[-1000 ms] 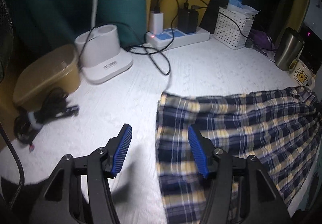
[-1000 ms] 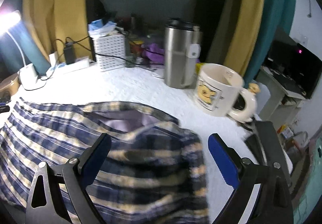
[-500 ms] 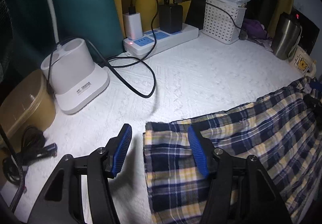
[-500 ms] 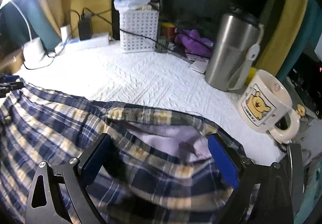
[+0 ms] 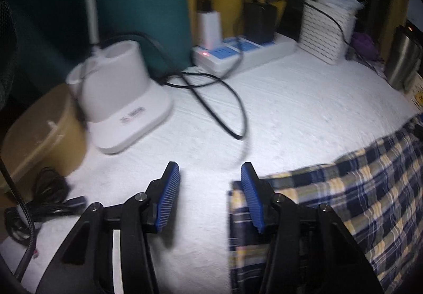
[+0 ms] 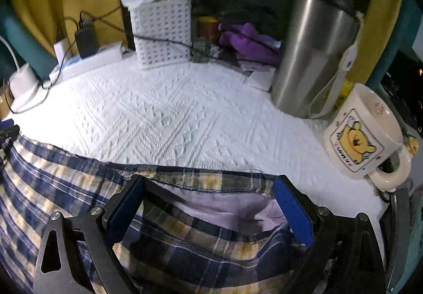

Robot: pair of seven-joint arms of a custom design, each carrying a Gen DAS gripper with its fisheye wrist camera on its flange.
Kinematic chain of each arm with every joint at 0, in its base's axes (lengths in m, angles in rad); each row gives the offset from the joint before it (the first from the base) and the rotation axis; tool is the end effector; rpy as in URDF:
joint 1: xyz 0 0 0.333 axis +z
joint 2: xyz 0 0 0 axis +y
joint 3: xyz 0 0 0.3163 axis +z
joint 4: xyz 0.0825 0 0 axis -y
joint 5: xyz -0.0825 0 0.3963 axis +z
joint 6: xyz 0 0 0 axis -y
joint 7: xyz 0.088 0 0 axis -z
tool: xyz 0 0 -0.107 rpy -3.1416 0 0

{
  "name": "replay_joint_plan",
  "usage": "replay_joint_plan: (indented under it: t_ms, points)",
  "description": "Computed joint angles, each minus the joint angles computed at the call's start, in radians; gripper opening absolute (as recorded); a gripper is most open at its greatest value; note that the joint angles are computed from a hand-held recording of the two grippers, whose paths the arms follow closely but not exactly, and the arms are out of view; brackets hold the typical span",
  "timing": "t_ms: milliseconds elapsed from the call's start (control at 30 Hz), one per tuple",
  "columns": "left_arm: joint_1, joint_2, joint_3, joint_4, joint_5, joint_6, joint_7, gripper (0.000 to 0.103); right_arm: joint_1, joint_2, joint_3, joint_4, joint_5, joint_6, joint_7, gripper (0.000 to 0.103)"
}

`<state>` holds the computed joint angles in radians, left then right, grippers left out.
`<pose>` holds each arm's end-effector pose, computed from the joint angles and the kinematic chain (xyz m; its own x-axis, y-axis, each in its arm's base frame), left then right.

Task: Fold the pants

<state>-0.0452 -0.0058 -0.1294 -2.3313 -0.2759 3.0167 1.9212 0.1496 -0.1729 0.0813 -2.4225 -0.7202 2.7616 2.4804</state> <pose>0.5550 -0.0775 0.4100 -0.2523 -0.9674 -0.0238 -0.7386 0.2084 -0.6411 0.4898 0.1442 0.4152 -0.0962 -0.9919 0.0836 -0.8008 0.0272 -0.5983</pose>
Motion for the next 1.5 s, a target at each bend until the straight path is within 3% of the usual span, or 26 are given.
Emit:
replay_joint_plan:
  t_ms: [167,233,433,467,500,533,600,800,967,1000,1067,1133,1500]
  points:
    - [-0.038,-0.075,0.04,-0.001,-0.464,-0.099,0.356,0.049,-0.011,-0.083,0.016,-0.044,-0.034,-0.01,0.04,0.097]
    - [-0.038,-0.092,0.045,-0.007,-0.496,-0.143,0.39,0.049,-0.011,-0.111,0.024,-0.062,-0.033,-0.016,0.033,0.097]
    - [-0.052,-0.088,0.025,-0.027,-0.486,-0.132,0.438,0.046,-0.004,-0.179,0.041,-0.121,-0.005,-0.039,0.002,0.097]
    - [-0.052,-0.081,0.018,-0.028,-0.461,-0.12,0.427,0.022,-0.003,-0.192,0.042,-0.134,0.003,-0.038,0.001,0.097]
    - [-0.044,-0.073,0.012,-0.026,-0.407,-0.122,0.383,0.007,0.003,-0.206,0.037,-0.149,0.021,-0.035,-0.01,0.097]
    - [-0.027,-0.06,-0.003,-0.023,-0.368,-0.119,0.348,0.0,0.006,-0.214,0.035,-0.16,0.036,-0.034,-0.019,0.097]
    - [-0.045,-0.048,0.009,-0.023,-0.399,-0.083,0.369,0.0,0.013,-0.23,0.032,-0.185,0.062,-0.031,-0.043,0.097]
    - [-0.03,-0.027,-0.002,-0.013,-0.291,-0.043,0.247,0.0,-0.024,-0.218,0.076,-0.191,0.015,-0.072,-0.028,0.097]
    - [-0.028,-0.105,0.004,-0.034,-0.233,-0.12,0.199,0.001,-0.032,-0.244,0.077,-0.195,-0.02,-0.082,0.02,0.097]
    - [-0.035,-0.13,0.014,-0.048,-0.256,-0.131,0.211,0.003,-0.03,-0.261,0.074,-0.204,-0.019,-0.074,0.027,0.097]
    - [-0.057,-0.195,0.039,-0.094,-0.32,-0.154,0.25,0.029,-0.026,-0.286,0.071,-0.218,-0.014,-0.064,0.03,0.097]
    - [-0.073,-0.253,0.056,-0.141,-0.356,-0.169,0.274,0.043,-0.017,-0.31,0.072,-0.234,0.001,-0.062,0.025,0.097]
    - [-0.081,-0.556,0.053,-0.45,-0.273,-0.238,0.149,0.043,0.063,-0.413,0.109,-0.341,0.108,-0.056,-0.018,0.097]
